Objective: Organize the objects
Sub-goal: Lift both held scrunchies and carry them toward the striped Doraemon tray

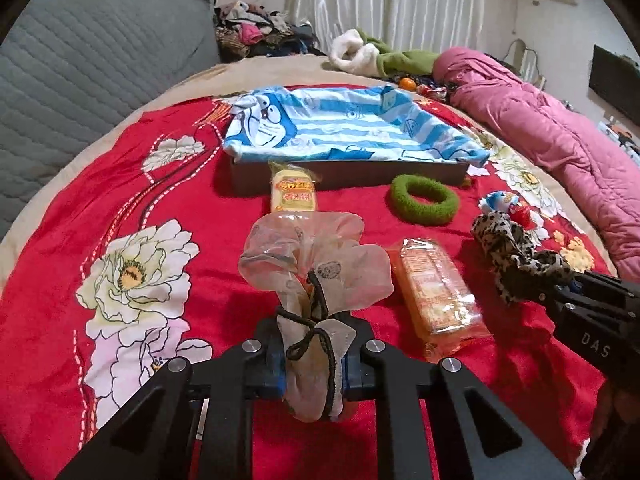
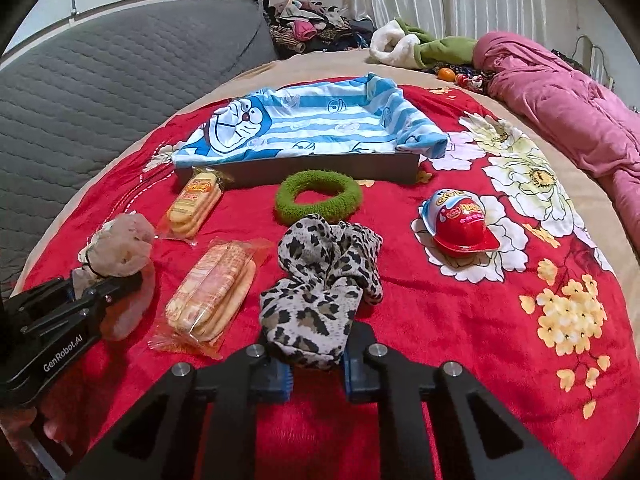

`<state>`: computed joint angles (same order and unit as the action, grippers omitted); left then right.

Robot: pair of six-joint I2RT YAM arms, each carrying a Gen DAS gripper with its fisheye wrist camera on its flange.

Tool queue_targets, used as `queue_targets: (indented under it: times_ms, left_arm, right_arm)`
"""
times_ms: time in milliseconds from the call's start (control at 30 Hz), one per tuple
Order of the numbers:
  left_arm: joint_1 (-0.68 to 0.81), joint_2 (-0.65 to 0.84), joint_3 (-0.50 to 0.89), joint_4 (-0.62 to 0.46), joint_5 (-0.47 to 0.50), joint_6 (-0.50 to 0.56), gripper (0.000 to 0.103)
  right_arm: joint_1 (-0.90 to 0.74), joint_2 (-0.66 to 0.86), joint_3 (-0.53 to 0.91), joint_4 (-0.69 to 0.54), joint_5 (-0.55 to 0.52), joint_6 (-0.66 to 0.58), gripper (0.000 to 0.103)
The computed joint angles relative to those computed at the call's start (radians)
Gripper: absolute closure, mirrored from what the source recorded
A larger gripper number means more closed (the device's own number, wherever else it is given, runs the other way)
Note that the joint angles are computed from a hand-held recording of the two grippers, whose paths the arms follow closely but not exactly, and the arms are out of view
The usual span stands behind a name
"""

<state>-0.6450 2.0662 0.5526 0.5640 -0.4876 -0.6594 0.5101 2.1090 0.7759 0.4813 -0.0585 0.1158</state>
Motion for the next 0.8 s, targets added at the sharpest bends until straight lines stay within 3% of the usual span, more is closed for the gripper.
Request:
queue_targets:
  times_ms: [800]
  left_arm:
    - [-0.095, -0.204, -0.003, -0.233, -0.123, -0.069, 0.085]
  right_arm:
    - [0.031, -0.217, -0.125, 0.005, 0.035, -0.012, 0.085]
